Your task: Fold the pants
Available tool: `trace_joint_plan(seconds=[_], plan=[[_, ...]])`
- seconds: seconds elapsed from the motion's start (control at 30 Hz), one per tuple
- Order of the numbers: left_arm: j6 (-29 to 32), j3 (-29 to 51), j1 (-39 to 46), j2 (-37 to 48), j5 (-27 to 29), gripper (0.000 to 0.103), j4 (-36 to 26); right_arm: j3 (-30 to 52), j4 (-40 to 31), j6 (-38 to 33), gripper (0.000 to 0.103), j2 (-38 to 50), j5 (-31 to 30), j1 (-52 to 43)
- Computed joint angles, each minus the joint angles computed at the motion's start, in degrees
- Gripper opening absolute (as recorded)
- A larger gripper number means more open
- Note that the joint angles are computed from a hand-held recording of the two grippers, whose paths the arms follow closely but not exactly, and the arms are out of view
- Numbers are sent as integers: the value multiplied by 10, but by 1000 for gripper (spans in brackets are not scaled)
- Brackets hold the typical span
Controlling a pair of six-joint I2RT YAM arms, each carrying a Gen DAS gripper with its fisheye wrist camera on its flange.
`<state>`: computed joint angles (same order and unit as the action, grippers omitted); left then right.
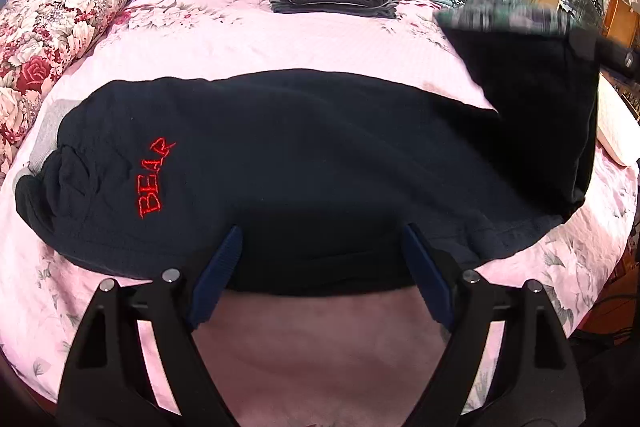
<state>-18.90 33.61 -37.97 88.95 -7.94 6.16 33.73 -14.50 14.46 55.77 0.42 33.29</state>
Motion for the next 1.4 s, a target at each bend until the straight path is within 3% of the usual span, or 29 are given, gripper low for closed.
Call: trace_joint_plan(seconds=[0.13, 0.23, 0.3, 0.33, 0.37, 0.57, 0.73, 0.87, 0.93, 1.03, 1.2, 1.27, 1.33, 1.37, 1.4], plan=[[2, -3, 1, -6, -3, 83, -4, 38, 71, 8, 16, 204, -53, 23], [5, -13, 7, -26, -8, 83, -14, 48, 105, 2, 23, 310, -101, 27], [6, -18, 15, -41, -7, 83, -22, 37, 117, -7, 38, 296, -126, 18], [6, -17, 19, -46, -5, 83, -27, 30, 118, -3, 51, 282, -148, 6], [6, -16, 22, -50, -1, 83, -30, 18, 121, 5, 54, 253, -163, -4], [11, 13, -17, -75, -5, 83, -34, -16, 52, -5, 54, 82, -226, -43], [31, 80, -81, -29, -15, 86, -25, -15, -33, 34, 54, -67, -208, -162], [34, 169, -88, 91, -80, 85, -55, -11, -60, 20, 54, -19, -223, -273], [14, 183, -59, 127, -71, 85, -79, -20, -59, 16, 54, 8, -234, -277], [-4, 144, -13, 118, -11, 86, -64, -33, -56, 2, 54, 6, -198, -242], [0, 129, -8, 103, -19, 86, -63, -37, -9, 24, 54, 20, -203, -215], [2, 131, -6, 105, -17, 86, -63, -28, 0, 15, 54, 73, -165, -187], [3, 127, -7, 101, -17, 87, -64, -14, -2, 6, 51, 165, -165, -194], [5, 127, -9, 103, -23, 87, -67, -29, 32, 9, 48, 197, -175, -201], [8, 124, -7, 103, -20, 87, -64, -29, 34, -5, 47, 201, -173, -200]])
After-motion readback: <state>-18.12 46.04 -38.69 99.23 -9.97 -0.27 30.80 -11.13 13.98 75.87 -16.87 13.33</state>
